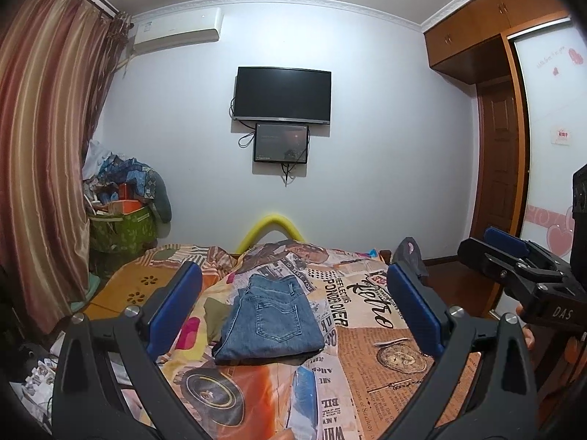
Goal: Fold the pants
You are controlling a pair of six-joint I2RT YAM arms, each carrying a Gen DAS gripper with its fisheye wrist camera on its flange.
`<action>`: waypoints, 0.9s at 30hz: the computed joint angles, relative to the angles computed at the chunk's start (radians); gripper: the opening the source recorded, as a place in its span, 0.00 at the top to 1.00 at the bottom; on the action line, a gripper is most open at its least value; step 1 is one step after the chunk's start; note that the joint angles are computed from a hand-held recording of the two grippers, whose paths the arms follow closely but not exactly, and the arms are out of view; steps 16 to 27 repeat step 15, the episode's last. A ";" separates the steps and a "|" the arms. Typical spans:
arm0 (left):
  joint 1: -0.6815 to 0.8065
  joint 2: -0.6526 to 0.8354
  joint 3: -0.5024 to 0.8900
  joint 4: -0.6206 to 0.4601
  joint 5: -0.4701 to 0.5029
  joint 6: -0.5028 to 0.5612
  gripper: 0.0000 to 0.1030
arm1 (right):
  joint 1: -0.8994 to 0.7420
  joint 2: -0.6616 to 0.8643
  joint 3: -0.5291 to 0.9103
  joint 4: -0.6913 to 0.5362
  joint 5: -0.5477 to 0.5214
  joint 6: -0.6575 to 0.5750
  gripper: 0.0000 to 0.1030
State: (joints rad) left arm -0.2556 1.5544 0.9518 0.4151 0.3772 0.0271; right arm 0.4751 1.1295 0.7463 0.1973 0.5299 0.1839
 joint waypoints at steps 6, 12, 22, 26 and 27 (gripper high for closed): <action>-0.002 -0.005 -0.009 0.009 -0.007 -0.001 0.01 | 0.001 -0.002 0.002 -0.003 0.000 0.000 0.00; -0.003 -0.003 -0.004 -0.001 -0.008 0.002 0.01 | 0.004 -0.007 -0.004 0.000 0.005 -0.004 0.00; -0.004 -0.004 -0.008 0.006 -0.009 0.002 0.01 | 0.006 -0.009 -0.005 0.001 0.008 -0.003 0.00; -0.004 -0.004 -0.008 0.006 -0.009 0.002 0.01 | 0.006 -0.009 -0.005 0.001 0.008 -0.003 0.00; -0.004 -0.004 -0.008 0.006 -0.009 0.002 0.01 | 0.006 -0.009 -0.005 0.001 0.008 -0.003 0.00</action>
